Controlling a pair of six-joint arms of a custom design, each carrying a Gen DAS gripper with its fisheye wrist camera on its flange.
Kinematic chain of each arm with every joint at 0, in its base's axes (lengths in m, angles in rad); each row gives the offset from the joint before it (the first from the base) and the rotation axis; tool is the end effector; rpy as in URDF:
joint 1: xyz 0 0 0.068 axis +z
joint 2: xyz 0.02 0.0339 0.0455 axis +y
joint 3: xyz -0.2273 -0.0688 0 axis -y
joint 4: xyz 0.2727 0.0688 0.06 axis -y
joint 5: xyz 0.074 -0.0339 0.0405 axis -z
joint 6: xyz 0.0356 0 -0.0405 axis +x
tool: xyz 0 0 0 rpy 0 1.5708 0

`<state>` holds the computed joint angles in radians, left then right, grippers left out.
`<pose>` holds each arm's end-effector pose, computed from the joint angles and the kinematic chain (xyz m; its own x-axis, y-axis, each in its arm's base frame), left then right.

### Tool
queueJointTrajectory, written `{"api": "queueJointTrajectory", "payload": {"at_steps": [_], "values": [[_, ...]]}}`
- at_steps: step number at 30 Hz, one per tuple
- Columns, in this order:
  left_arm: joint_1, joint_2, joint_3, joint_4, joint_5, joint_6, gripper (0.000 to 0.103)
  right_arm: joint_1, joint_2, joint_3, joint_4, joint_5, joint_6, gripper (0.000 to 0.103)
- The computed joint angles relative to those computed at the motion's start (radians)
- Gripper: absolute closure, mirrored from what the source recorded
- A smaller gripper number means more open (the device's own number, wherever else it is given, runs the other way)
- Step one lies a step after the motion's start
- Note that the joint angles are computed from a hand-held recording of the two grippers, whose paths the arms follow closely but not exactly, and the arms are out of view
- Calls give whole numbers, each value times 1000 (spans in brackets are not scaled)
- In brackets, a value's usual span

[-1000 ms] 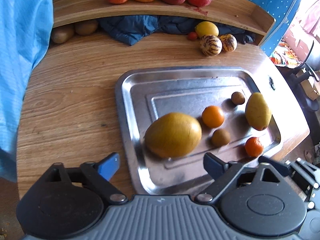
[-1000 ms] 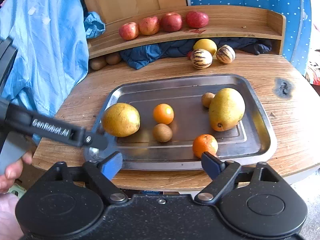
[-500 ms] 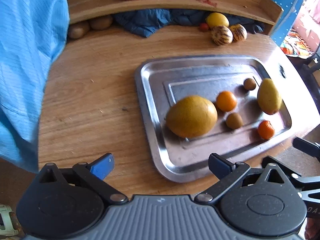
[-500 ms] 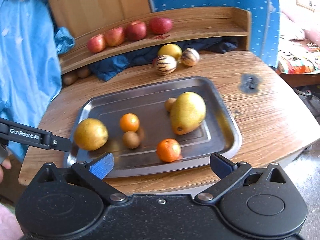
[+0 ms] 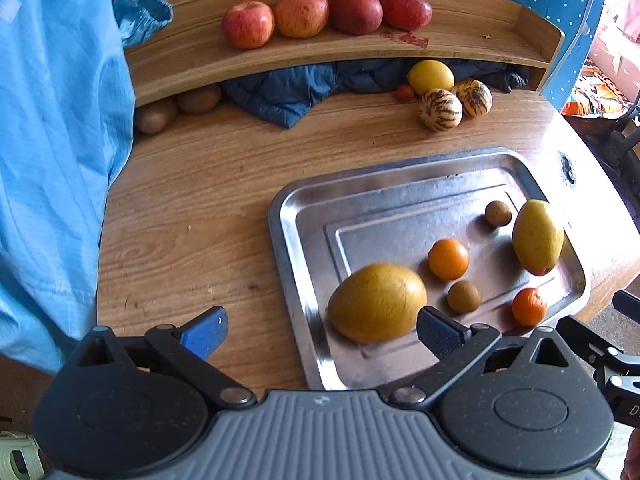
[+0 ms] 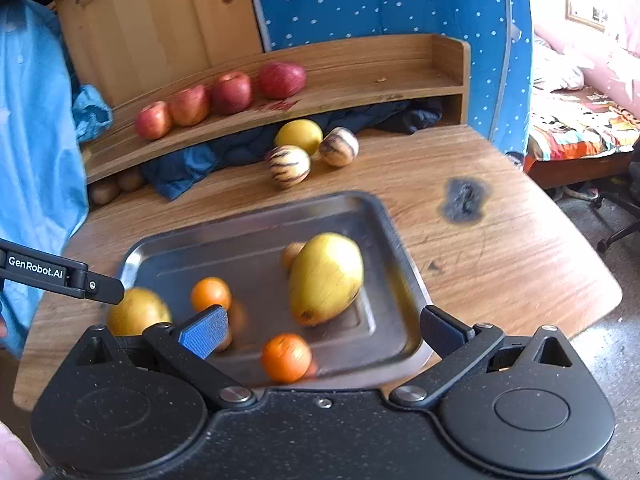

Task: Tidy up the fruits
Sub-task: 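Grasp a striped pepino melon with the right gripper while the left grasps another pepino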

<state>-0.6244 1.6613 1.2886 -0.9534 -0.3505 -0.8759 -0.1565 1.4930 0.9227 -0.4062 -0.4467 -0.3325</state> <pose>0.2849 -0.1903 0.1922 -0.8739 -0.2595 -0.4110 -0.2963 0.9547 0.0272 0.3221 -0.0353 0.1555 -0.7415 -0.1810 -0.6461 -0.3601 0.9198 0.1556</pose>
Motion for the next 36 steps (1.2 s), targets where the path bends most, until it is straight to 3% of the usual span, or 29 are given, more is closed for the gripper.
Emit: {"api": "queueJointTrajectory", "payload": {"at_steps": [8,15,20,24,27,36], "values": [[60,103,89,49,21,58,1,26,158,150,73,35,48,1],[140,256,264,73,63,141,1,68,331,319,109,95,84,1],[194,376,395,123,105,215,1,90,546,594,30,121,149,1],[216,457,457,244,127,357,1,110,724,848,-78,120,170,1],[224,552,556,276,146,447,1,119,843,1027,-160,87,195,1],[265,817,867,257,270,629,1,170,1228,1635,-435,94,220,11]]}}
